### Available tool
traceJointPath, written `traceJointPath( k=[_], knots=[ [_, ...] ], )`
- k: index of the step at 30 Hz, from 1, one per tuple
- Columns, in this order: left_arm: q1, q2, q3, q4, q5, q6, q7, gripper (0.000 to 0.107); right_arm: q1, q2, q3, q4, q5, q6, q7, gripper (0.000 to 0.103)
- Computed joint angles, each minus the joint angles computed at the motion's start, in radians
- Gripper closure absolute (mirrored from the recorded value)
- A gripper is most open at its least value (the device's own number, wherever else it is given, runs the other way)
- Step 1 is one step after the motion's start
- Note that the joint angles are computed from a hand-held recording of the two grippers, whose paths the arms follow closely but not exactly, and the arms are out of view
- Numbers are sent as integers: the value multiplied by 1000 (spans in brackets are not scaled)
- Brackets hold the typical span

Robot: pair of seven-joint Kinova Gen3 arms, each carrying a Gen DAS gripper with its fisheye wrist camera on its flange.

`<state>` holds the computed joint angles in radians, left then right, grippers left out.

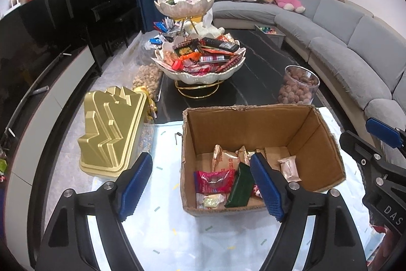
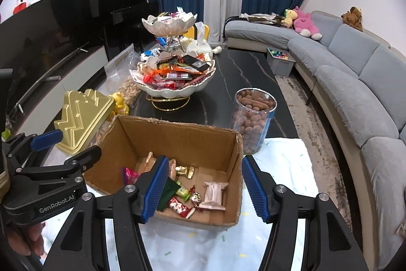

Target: Organize snacks

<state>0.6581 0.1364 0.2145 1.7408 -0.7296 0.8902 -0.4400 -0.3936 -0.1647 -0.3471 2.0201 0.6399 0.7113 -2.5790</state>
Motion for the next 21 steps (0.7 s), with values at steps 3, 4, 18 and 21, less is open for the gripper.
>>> traceJointPath(
  k=[3,4,18,21],
  knots=[
    [13,-21,11,2,-9,24,15,28,-2,-32,-10,4,-10,17,-4,42],
    [14,-25,15,0,-9,29,18,28,0,-39,-15,4,-12,22,-5,42],
    [56,-109,122,30,-54,147,128,25,78,-209,-107,37,-147,70,56,35],
    [61,-128,142,39,-51,166,146,25,99,-245,-128,44,-183,84,77,35]
  ],
)
